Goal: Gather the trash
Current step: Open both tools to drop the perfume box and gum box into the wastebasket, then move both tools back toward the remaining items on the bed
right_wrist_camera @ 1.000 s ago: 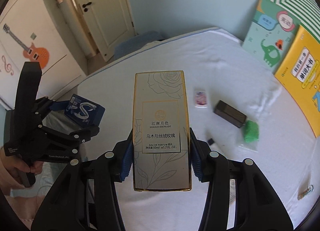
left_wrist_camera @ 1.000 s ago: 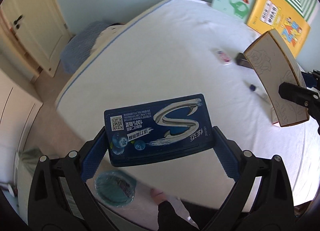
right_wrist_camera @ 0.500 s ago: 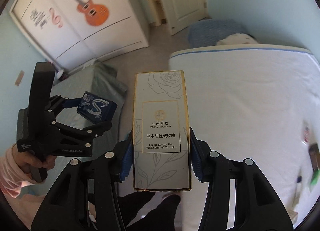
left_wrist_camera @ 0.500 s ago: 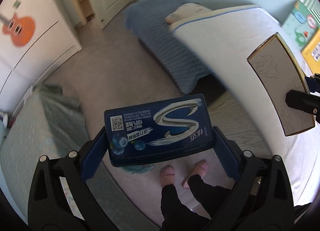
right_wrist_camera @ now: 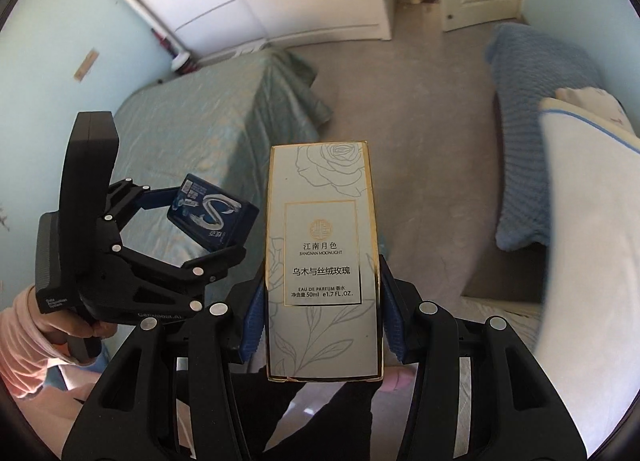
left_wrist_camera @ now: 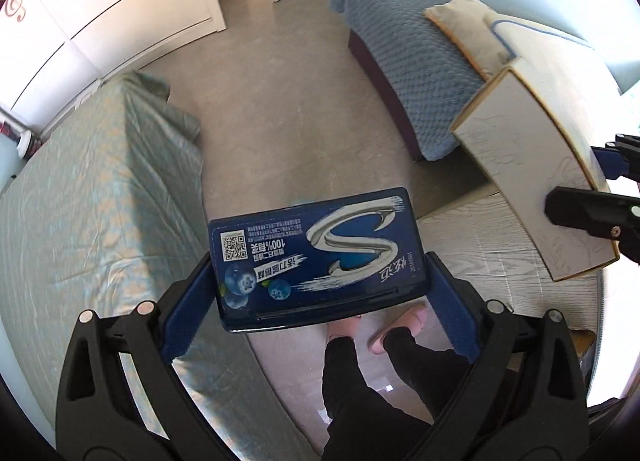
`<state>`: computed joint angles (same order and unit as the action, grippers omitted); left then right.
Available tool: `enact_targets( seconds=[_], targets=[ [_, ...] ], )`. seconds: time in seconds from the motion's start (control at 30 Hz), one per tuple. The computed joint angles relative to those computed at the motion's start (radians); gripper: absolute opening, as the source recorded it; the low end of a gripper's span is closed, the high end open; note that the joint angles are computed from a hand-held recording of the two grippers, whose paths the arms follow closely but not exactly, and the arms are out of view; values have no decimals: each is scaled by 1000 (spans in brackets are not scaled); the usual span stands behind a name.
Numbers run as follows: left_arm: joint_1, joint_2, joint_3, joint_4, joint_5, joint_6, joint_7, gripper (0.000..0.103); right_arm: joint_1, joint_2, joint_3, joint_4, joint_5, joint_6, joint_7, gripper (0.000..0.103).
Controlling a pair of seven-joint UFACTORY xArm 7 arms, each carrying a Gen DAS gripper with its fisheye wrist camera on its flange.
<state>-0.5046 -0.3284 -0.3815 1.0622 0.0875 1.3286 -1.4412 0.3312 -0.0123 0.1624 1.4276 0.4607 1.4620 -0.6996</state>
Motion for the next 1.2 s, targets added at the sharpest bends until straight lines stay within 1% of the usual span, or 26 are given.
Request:
enact_targets(
  seconds=[0.13,0.23,0.27,0.3,0.33,0.37,0.47,0.73,0.9,1.03,1.07,1.2],
  targets=[
    [-7,-60,2,-67,-35,-14,-18,95,24,25,23,8,-6,7,12,50],
    [-9,-111,13,-127,-69,-52,2,96,40,36,34,12,-7,10,10,52],
    [-7,-125,14,-141,-75,-51,8,96,43,34,36,9,-5,9,12,56],
    [-3,-131,14,-148,-79,-42,12,96,48,31,38,3,-2,2,21,69],
    [1,-132,14,-150,-85,-37,15,96,50,24,37,-5,0,-3,19,70],
    [2,-146,18,-169,-97,-42,21,96,56,25,41,-5,-7,-18,23,70],
    [4,-179,21,-205,-124,-56,31,96,58,22,38,-8,0,-12,33,70],
    [9,-201,4,-216,-140,-49,41,96,57,23,32,-4,-12,-13,60,70],
    [20,-189,-10,-184,-116,-26,42,96,46,15,24,-2,-10,-8,66,70],
    [30,-153,-24,-124,-72,8,43,96,31,5,13,-3,-10,-10,65,71],
    [32,-141,-27,-106,-59,14,47,96,27,2,10,-2,-13,-11,67,74],
    [33,-79,-36,-31,-5,34,67,96,1,-19,-10,-13,-9,-18,66,74]
  ],
)
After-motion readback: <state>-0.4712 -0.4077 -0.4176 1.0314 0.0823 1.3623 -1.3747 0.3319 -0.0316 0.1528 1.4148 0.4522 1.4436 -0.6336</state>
